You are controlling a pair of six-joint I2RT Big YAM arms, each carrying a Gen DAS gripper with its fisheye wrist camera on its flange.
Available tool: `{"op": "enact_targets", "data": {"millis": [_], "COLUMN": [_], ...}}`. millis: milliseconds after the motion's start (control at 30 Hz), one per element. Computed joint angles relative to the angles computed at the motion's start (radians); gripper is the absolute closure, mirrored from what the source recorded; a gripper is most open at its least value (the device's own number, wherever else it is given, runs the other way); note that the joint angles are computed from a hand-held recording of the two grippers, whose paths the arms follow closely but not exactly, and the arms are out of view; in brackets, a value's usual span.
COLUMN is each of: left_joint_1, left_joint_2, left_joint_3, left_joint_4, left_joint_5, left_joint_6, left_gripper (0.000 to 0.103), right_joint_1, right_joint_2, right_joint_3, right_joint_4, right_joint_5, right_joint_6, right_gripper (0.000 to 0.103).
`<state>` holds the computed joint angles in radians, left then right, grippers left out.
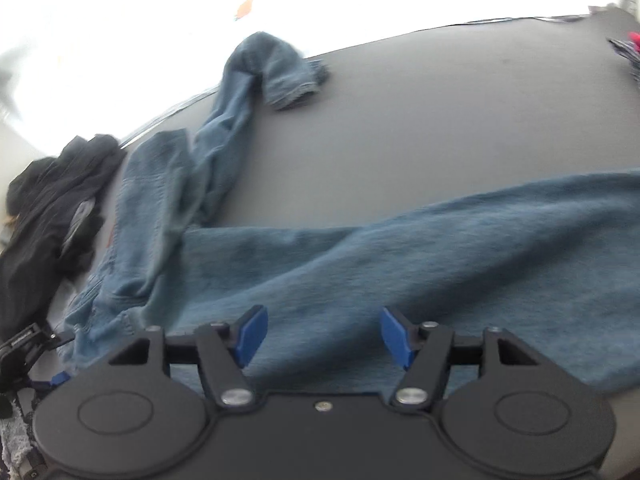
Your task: Fold clothes
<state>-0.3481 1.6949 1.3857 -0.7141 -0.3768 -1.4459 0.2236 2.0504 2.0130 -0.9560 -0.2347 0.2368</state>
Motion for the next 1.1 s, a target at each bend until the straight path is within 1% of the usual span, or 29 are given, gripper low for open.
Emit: {"op": "enact_targets", "data": {"millis": [33,67,100,167,233,300,367,400,433,467,500,533,567,633,667,700,733,800,833,867,900,933,967,1000,1033,1067,1100], "left_joint_1": [-0.002,-0.005,-0.008,-0.02,-0.042,-0.077,-0.113,-0.126,-0.132,-0.135,-0.139,-0.148,-0.163,-0.197,-0.21,-0.221,-0.231,-0.244,-0.25,-0.254,-0.259,-0.263,-0.266,-0.269,-0.271,-0.273,-0.275], "left_joint_2": [0.01,0.02,0.031,0.042,0.032,0.005,-0.008,0.001,0.016,0.028,0.04,0.056,0.074,0.104,0.115,0.121,0.126,0.138,0.154,0.173,0.193,0.211,0.228,0.246,0.263,0.283,0.306], "left_joint_3": [0.02,0.042,0.067,0.111,0.142,0.146,0.134,0.137,0.144,0.147,0.155,0.179,0.211,0.275,0.303,0.322,0.34,0.379,0.411,0.446,0.482,0.513,0.542,0.572,0.601,0.634,0.67], "left_joint_4": [-0.023,-0.052,-0.093,-0.178,-0.268,-0.355,-0.424,-0.477,-0.521,-0.546,-0.571,-0.616,-0.672,-0.764,-0.789,-0.798,-0.802,-0.801,-0.813,-0.828,-0.841,-0.846,-0.846,-0.847,-0.85,-0.86,-0.878], "left_joint_5": [-0.019,-0.037,-0.055,-0.096,-0.147,-0.205,-0.23,-0.228,-0.205,-0.169,-0.134,-0.119,-0.131,-0.179,-0.199,-0.217,-0.232,-0.247,-0.25,-0.253,-0.256,-0.258,-0.259,-0.258,-0.258,-0.258,-0.26], "left_joint_6": [-0.012,-0.026,-0.043,-0.087,-0.143,-0.211,-0.265,-0.282,-0.287,-0.289,-0.289,-0.294,-0.305,-0.318,-0.317,-0.313,-0.306,-0.288,-0.284,-0.282,-0.279,-0.274,-0.267,-0.259,-0.25,-0.238,-0.225], "left_gripper": [0.053,0.075,0.093,0.094,0.094,0.093,0.093,0.092,0.091,0.089,0.084,0.081,0.08,0.075,0.066,0.058,0.055,0.053,0.053,0.053,0.053,0.053,0.053,0.053,0.053,0.053,0.053], "right_joint_1": [-0.015,-0.03,-0.047,-0.081,-0.118,-0.148,-0.185,-0.2,-0.218,-0.237,-0.257,-0.273,-0.289,-0.322,-0.333,-0.342,-0.35,-0.357,-0.359,-0.359,-0.357,-0.349,-0.341,-0.333,-0.325,-0.326,-0.33], "right_joint_2": [-0.017,-0.033,-0.047,-0.069,-0.087,-0.104,-0.128,-0.136,-0.14,-0.141,-0.141,-0.137,-0.132,-0.117,-0.107,-0.096,-0.081,-0.041,-0.025,-0.003,0.022,0.029,0.031,0.033,0.036,0.031,0.024], "right_joint_3": [-0.031,-0.061,-0.088,-0.135,-0.174,-0.206,-0.253,-0.272,-0.288,-0.303,-0.317,-0.324,-0.328,-0.334,-0.33,-0.323,-0.309,-0.267,-0.251,-0.227,-0.195,-0.189,-0.188,-0.188,-0.187,-0.196,-0.207], "right_joint_4": [0.014,0.027,0.038,0.057,0.066,0.076,0.096,0.102,0.106,0.11,0.115,0.123,0.13,0.155,0.168,0.18,0.187,0.195,0.197,0.188,0.166,0.17,0.18,0.191,0.203,0.216,0.229], "right_joint_5": [0.021,0.041,0.058,0.09,0.133,0.177,0.227,0.237,0.243,0.249,0.261,0.275,0.289,0.319,0.329,0.337,0.347,0.368,0.375,0.381,0.39,0.417,0.446,0.475,0.504,0.521,0.535], "right_joint_6": [0.023,0.048,0.074,0.126,0.179,0.2,0.214,0.222,0.236,0.251,0.27,0.284,0.298,0.321,0.32,0.316,0.312,0.294,0.286,0.275,0.259,0.236,0.21,0.185,0.158,0.147,0.139], "right_gripper": [0.036,0.036,0.036,0.036,0.036,0.036,0.036,0.036,0.036,0.036,0.036,0.036,0.036,0.035,0.034,0.033,0.033,0.032,0.032,0.032,0.029,0.029,0.039,0.06,0.074,0.095,0.096]}}
